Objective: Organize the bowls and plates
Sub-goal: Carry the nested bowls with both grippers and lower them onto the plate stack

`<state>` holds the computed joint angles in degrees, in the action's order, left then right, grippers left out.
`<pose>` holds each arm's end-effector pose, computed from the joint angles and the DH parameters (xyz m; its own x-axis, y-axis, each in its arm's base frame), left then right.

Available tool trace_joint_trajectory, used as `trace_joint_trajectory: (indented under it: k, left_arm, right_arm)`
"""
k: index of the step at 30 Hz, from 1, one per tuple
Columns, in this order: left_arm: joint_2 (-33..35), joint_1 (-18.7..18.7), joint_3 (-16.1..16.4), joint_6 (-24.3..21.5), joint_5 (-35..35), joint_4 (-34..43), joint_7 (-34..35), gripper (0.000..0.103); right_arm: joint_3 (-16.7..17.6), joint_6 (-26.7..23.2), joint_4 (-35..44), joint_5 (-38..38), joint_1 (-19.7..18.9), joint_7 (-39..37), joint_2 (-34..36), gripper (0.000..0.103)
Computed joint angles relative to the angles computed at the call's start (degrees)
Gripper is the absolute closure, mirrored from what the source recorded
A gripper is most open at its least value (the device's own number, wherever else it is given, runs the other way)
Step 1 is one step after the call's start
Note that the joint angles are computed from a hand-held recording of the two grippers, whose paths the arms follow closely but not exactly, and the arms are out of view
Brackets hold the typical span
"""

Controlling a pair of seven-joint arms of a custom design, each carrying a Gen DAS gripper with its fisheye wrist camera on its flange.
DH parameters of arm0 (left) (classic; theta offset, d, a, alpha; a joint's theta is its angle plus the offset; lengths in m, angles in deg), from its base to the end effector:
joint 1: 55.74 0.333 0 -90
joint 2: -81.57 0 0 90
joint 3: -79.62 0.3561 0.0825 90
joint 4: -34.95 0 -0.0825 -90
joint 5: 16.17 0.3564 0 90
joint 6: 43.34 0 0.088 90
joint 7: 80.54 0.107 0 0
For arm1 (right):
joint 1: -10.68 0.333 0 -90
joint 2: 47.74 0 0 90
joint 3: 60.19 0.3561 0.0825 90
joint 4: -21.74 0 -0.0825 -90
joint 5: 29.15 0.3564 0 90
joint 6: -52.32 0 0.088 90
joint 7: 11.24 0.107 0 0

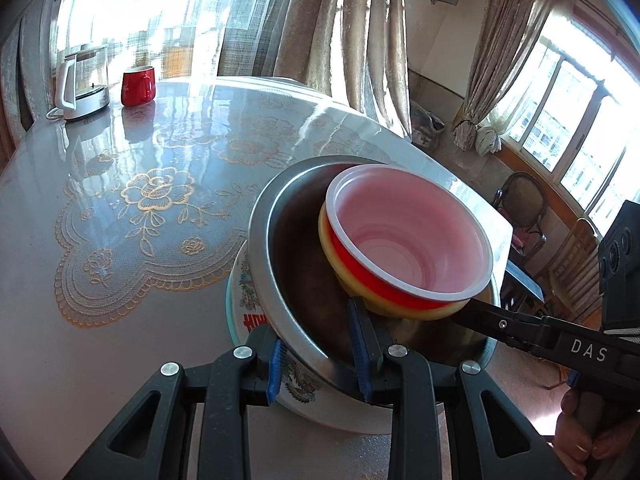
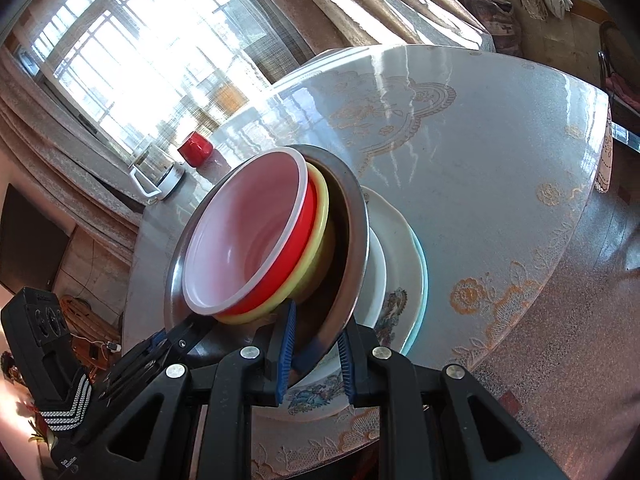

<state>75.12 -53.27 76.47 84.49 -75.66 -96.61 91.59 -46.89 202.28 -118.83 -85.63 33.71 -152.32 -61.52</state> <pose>0.4823 -0.0327 0.4680 -0.7563 -0.5861 0.2906 -0.5989 0.4416 -0.6680 0.3469 0.2847 0.4752 -0.5479 -0.6946 -0.4663 -0.4701 0.7167 -0.5152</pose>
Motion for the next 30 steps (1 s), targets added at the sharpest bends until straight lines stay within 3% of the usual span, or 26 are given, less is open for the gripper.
trace_joint_trajectory:
  k: [30]
  left_arm:
    - [0.6, -0.2, -0.2, 1.6, 0.5, -0.5, -0.3, 0.071]
  right_arm:
    - [-0.3, 1.7, -0.5, 0.7, -0.2, 1.9, 0.8, 0.081]
